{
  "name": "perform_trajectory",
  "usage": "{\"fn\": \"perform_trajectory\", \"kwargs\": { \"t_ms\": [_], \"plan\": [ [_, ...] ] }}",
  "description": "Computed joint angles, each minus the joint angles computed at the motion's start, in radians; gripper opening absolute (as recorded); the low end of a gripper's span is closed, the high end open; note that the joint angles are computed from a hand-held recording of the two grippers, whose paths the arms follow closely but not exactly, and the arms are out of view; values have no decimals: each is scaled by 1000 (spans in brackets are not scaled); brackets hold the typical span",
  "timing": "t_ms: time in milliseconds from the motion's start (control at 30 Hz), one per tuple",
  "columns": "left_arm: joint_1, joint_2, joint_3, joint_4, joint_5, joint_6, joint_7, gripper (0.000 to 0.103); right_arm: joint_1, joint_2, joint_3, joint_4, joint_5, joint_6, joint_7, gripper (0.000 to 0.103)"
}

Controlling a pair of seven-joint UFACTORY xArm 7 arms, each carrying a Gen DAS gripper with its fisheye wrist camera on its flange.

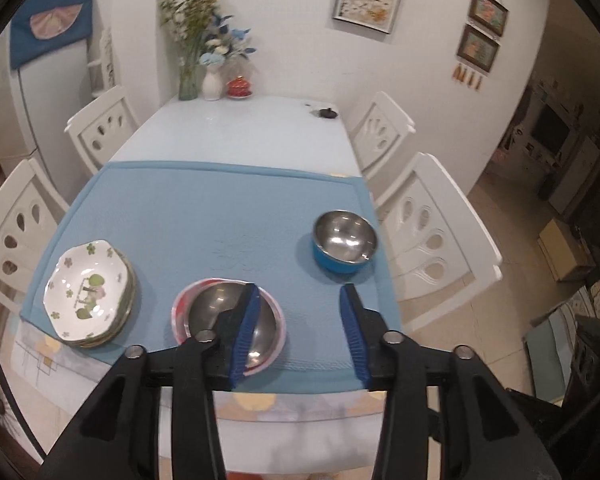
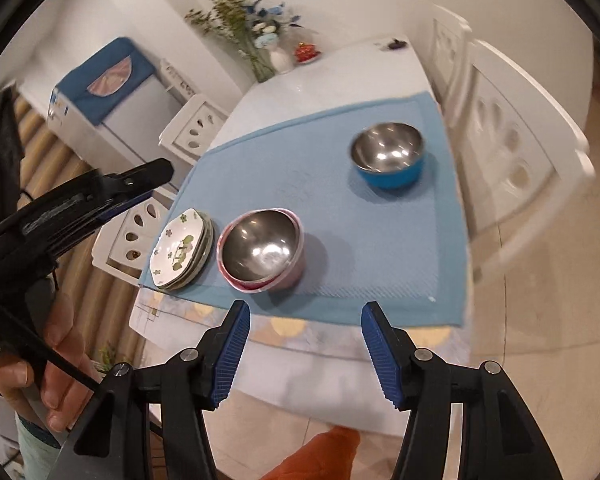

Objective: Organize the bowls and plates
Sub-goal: 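Open both tools and lift them off the nested bowls, then move both tools to the blue steel bowl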

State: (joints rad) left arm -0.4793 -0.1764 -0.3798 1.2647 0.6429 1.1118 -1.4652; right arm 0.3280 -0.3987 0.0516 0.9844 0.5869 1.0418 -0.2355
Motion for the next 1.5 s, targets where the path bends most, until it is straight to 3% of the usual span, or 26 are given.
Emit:
{"fn": "perform_trajectory", "kwargs": {
  "t_ms": [100,233,367,467,700,800,967,1067,1300,1500],
  "plan": [
    [-22,46,-24,43,27,43,-21,50,-17,-14,-30,-10,-4,33,-25,56],
    [-58,70,-9,56,25,66,-26,54,-27,-1,-39,-11,7,71,-46,56],
    [-53,50,24,13,17,26,-3,60,-26,29,-15,-17,13,71,-44,56],
    [-19,15,66,-54,-22,-71,55,60,-28,73,4,-11,16,32,-25,56],
    [104,-60,171,-207,-155,-287,368,60,-35,252,47,71,45,-153,135,57],
    [138,-43,252,-234,-297,-402,598,60,-39,340,70,109,21,-259,276,57],
    [164,140,327,-109,-646,-475,1038,60,-41,466,87,189,-56,-331,495,57],
    [209,254,302,-13,-801,-473,1178,60,-37,515,90,240,-171,-337,616,57],
    [271,522,247,260,-918,-344,1253,59,-46,669,92,422,-303,-252,688,57],
    [247,660,273,427,-860,-270,1120,57,-82,804,116,552,-251,-201,640,57]
  ]
}}
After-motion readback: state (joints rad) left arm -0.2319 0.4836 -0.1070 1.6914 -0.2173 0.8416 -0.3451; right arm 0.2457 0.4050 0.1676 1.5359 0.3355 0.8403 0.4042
